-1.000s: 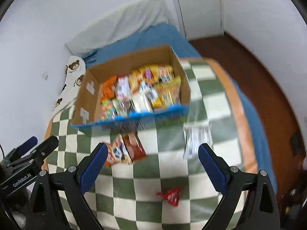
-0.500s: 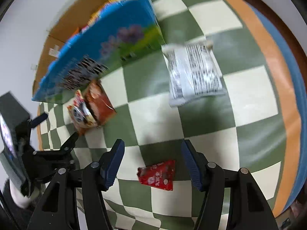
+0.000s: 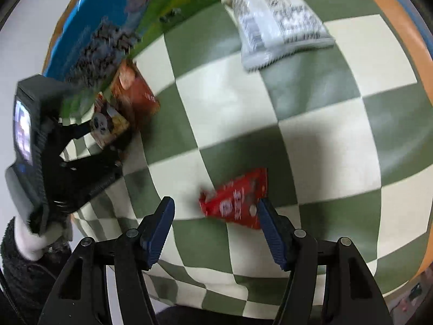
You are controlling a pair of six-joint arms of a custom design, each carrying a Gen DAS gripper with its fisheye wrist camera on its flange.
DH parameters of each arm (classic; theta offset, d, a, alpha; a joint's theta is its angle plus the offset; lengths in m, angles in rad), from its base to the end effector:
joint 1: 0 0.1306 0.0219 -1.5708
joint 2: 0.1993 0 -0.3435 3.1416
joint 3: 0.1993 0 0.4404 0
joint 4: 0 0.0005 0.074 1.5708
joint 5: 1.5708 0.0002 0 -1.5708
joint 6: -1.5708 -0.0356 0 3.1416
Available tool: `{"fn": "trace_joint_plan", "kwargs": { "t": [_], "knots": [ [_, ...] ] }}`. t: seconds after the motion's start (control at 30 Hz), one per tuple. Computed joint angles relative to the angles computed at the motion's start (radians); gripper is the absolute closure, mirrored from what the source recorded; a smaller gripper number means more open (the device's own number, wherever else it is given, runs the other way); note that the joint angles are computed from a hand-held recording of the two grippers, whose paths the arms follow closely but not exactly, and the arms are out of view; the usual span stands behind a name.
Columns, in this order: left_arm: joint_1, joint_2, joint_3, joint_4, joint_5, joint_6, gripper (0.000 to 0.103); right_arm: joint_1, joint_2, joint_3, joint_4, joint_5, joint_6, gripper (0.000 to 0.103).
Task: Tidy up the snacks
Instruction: 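Grasp the panda-print bag with left tool while right tool grasps the red triangle packet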
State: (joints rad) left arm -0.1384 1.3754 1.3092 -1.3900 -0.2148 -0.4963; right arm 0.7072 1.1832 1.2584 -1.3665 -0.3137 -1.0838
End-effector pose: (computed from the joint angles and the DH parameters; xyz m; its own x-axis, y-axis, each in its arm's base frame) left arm 0.4714 -0.0585 0.3369 -0.8125 0.5829 0.0003 0.5658 0.7886 0.2406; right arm 0.3173 0.2850 0.3974 -0.9453 0.2979 0.1330 0.3263 0.8644 0.3826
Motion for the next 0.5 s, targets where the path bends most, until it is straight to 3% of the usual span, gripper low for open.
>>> {"fn": "trace_joint_plan", "kwargs": {
  "t": [0.13, 0.27, 0.37, 0.5],
  "knots": [
    [0.073, -0.008, -0.001, -0.138, 0.099, 0.251, 0.045, 0.045, 0.055, 0.038, -0.055, 0.054, 0.069, 0.037],
    [0.172, -0.016, -0.027, -0.225, 0.222, 0.449, 0.046, 0.075, 0.096, 0.055, -0.085, 0.103, 0.111, 0.038],
    [0.233, -0.033, -0.056, -0.232, 0.315, 0.5, 0.045, 0.095, 0.123, 0.063, -0.097, 0.137, 0.129, 0.046],
    [0.242, -0.028, -0.072, -0.225, 0.322, 0.446, 0.042, 0.115, 0.154, 0.082, -0.092, 0.165, 0.15, 0.049]
  ]
}}
